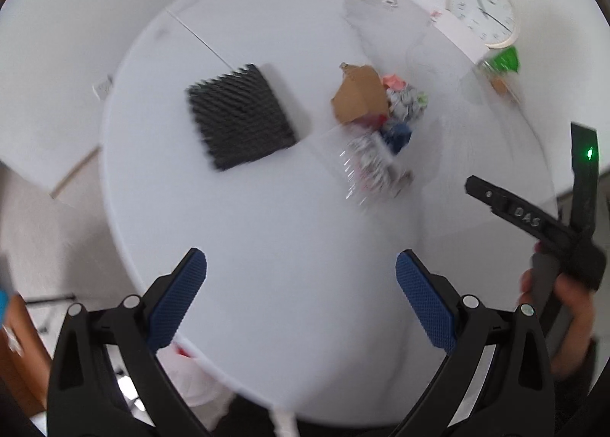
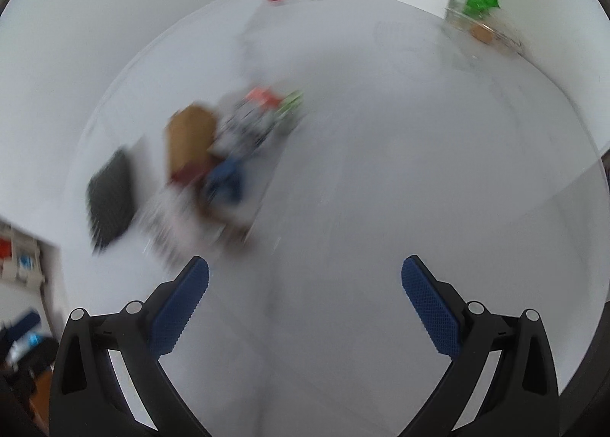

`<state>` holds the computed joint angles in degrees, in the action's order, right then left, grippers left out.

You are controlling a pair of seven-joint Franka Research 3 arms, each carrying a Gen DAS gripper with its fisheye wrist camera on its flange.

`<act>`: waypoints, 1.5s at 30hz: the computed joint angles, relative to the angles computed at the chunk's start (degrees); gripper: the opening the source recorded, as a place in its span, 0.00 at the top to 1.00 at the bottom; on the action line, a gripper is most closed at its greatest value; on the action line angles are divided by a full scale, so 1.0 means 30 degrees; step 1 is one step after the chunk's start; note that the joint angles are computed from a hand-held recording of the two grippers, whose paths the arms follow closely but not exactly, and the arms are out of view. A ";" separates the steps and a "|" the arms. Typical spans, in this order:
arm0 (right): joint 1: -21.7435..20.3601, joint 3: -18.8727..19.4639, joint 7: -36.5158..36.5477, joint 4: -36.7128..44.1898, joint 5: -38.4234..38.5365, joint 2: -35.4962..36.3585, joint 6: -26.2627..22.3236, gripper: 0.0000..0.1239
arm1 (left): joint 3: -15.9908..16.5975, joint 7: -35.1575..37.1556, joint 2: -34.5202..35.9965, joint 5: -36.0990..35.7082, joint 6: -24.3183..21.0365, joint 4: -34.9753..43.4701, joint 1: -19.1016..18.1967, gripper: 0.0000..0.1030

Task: Collect trash
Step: 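Move the right tool to the clear plastic bottle and grasp it, then grasp the clear snack packet with white label using the left tool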

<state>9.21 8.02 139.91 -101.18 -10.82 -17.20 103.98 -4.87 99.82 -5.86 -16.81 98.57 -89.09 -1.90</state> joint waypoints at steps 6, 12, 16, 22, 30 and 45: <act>-0.0520 -0.1353 -0.1731 0.0840 0.1077 0.2317 0.1255 0.19 | -0.1283 -0.4971 0.3160 0.0682 -0.0342 0.2885 -0.0879 0.07; -0.0467 -0.1791 -0.2867 0.0409 0.1466 0.2915 0.1647 0.30 | -0.1929 -0.9193 0.5707 0.2871 -0.1320 0.4923 -0.1759 0.08; -0.0566 -0.1894 -0.3856 -0.0692 0.1668 0.2153 0.2541 0.44 | -0.2159 -1.0693 0.6803 0.3229 -0.2008 0.5996 -0.2018 0.08; -0.1176 -0.2018 -0.4981 -0.2845 0.2556 -0.0154 0.3737 0.44 | -0.2449 -1.1844 0.8123 0.3935 -0.2520 0.7334 -0.2592 0.07; -0.2094 -0.1893 -0.5478 -0.3589 0.2825 -0.1361 0.3335 0.44 | -0.2638 -1.1944 0.8739 0.4362 -0.2613 0.7869 -0.2886 0.31; -0.1662 -0.0901 -0.5463 -0.2470 0.2359 -0.1562 0.2930 0.44 | -0.1914 -0.5188 0.3054 0.1183 -0.0346 0.2570 -0.0770 0.56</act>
